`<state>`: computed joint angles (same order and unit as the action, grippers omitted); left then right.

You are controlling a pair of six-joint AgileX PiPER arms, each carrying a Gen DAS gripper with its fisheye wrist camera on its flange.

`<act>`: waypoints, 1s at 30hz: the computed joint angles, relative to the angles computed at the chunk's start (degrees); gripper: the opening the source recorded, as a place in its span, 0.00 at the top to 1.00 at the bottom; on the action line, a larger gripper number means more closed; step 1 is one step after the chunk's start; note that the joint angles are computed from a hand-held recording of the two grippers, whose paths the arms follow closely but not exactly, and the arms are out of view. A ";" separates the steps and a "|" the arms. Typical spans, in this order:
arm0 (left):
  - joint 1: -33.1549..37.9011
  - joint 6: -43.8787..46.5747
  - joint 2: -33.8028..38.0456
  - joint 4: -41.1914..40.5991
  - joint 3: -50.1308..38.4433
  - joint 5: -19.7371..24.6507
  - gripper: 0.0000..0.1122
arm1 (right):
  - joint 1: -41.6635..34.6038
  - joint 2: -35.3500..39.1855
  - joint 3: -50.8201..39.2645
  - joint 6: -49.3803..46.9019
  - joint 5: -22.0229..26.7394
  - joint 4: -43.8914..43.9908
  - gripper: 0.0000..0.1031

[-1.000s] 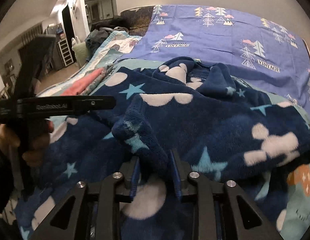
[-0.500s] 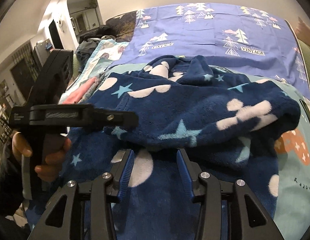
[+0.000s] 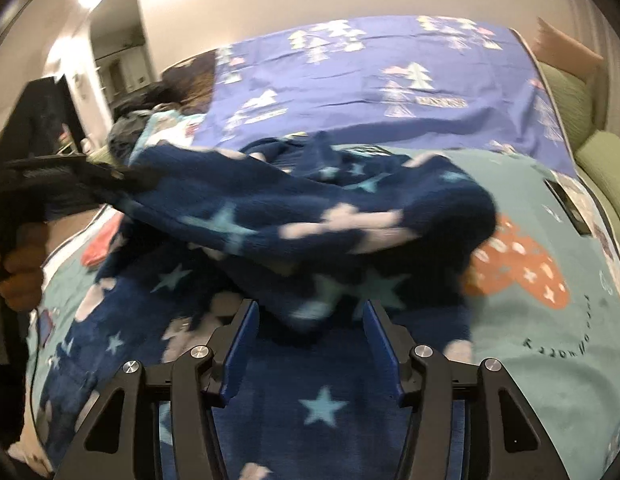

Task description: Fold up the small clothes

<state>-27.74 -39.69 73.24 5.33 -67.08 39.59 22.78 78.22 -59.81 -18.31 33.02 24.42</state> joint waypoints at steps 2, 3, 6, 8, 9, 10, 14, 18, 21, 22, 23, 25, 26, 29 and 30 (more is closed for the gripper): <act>0.19 0.47 0.21 -0.06 -0.31 0.43 0.82 | -0.74 -0.02 0.04 0.65 0.22 -0.25 0.46; 0.20 0.46 0.17 -0.07 0.07 0.63 0.82 | -0.83 -0.09 0.20 0.59 0.17 -0.14 0.46; -0.95 -1.53 1.20 1.06 1.99 0.72 0.82 | 0.45 1.41 -1.08 1.05 1.83 -1.34 0.46; -0.92 -1.89 1.79 -0.31 3.69 -0.04 0.81 | 1.07 3.46 -2.67 2.03 4.01 -1.91 0.46; -1.20 -2.74 2.02 -0.26 4.34 -0.43 0.81 | 0.86 4.40 -3.09 2.03 4.90 -0.62 0.46; -1.43 -3.60 1.97 0.03 5.22 -0.84 0.81 | -0.07 5.14 -3.14 0.39 5.70 2.46 0.46; -2.40 -6.11 1.42 1.09 6.35 0.61 0.56 | -4.36 7.20 -3.03 -5.40 8.95 13.76 0.48; -4.73 -11.80 -1.57 4.23 9.00 1.97 0.47 | -7.58 8.32 -2.84 -9.79 11.37 21.13 0.55; -6.67 -16.26 -4.76 7.80 11.05 2.71 0.47 | -8.68 8.88 -2.78 -11.47 12.13 23.17 0.55; -7.08 -17.66 -5.69 9.11 11.27 3.05 0.47 | -8.74 9.01 -2.82 -11.60 12.16 23.10 0.55; -7.31 -19.22 -6.46 10.53 11.21 3.47 0.47 | -8.56 9.22 -2.85 -11.68 12.12 23.17 0.55; -7.21 -20.65 -7.45 12.36 11.00 3.26 0.47 | -8.61 9.55 -2.88 -12.49 12.55 24.29 0.55; -6.97 -19.87 -7.53 12.42 10.86 2.70 0.47 | -8.62 9.80 -3.00 -12.81 12.84 25.04 0.55; -6.55 -16.75 -4.66 11.65 9.06 2.65 0.51 | -8.90 11.77 -3.75 -14.51 14.02 28.27 0.55; -6.41 -15.49 -3.00 11.11 8.51 2.31 0.58 | -8.49 12.54 -4.28 -14.17 13.82 28.56 0.55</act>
